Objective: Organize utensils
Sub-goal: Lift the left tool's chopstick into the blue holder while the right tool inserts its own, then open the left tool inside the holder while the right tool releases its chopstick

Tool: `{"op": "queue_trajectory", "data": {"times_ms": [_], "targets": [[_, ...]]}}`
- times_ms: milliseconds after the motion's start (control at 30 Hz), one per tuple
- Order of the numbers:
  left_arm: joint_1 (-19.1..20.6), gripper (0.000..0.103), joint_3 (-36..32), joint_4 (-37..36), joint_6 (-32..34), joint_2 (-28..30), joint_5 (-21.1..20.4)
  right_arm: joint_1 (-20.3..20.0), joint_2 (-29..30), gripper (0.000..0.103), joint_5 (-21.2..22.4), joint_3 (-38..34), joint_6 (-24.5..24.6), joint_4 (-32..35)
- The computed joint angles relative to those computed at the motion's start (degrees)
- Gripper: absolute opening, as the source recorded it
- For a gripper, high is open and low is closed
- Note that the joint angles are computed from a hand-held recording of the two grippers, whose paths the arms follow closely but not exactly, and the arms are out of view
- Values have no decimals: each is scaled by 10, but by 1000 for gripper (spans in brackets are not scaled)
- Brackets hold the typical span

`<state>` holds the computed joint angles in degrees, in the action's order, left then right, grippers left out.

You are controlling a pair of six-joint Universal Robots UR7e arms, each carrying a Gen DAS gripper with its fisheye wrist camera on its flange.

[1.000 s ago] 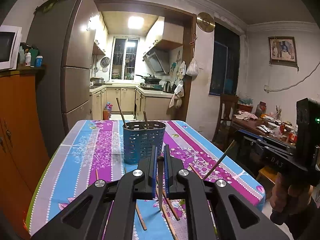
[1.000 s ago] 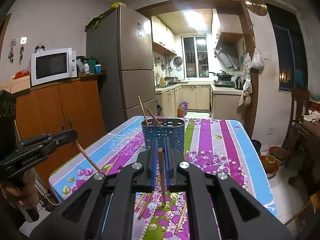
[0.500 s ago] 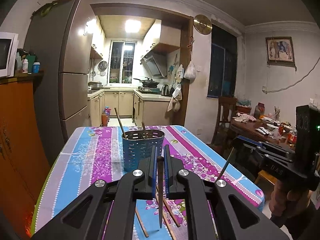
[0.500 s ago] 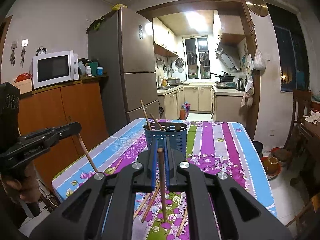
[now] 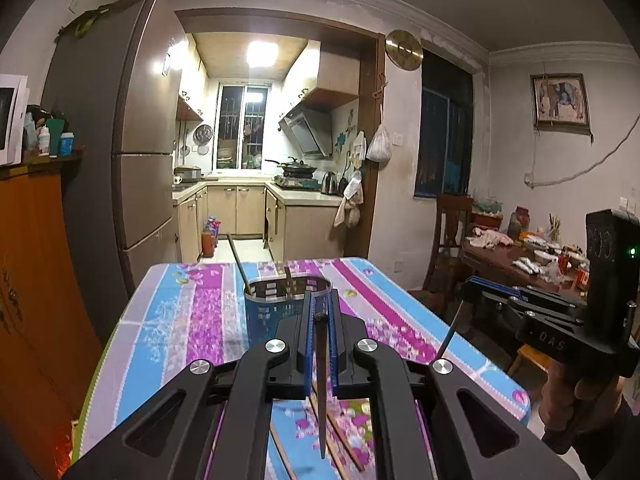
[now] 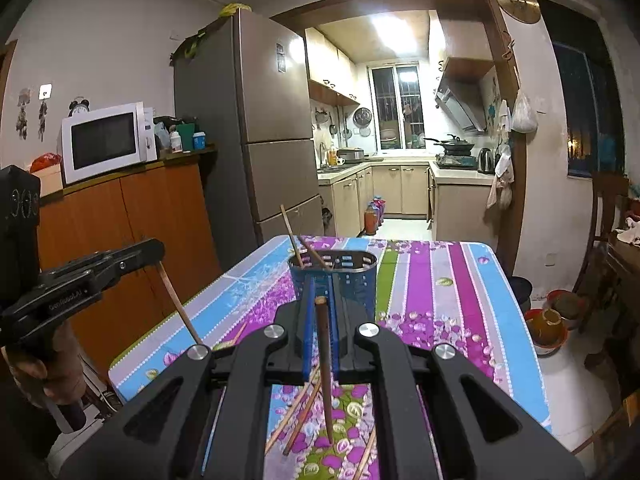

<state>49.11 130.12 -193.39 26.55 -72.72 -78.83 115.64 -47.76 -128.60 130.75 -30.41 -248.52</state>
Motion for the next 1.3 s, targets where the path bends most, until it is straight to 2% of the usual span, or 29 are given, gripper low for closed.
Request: {"op": "queue_trajectory", "data": {"times_ms": [267,500,833,1067,1200,1300], "targets": [[-5,7,-120,30,11,57,0,-9,-77,5,31,-64,9,149],[-15,8,-260,45,32,132,20,-7,-104,5,33,-157,-3,239],[-11,7,-405,87,32,233,31,-38,-76,5,45,-281,-13,312],[3,7,-448,158,54,280,65,-74,-50,5,60,-307,20,355],[20,7,-470,224,23,291,57,-85,-29,5,53,-320,25,372],[33,7,-493,275,9,309,66,-87,-16,5,41,-334,33,394]]}}
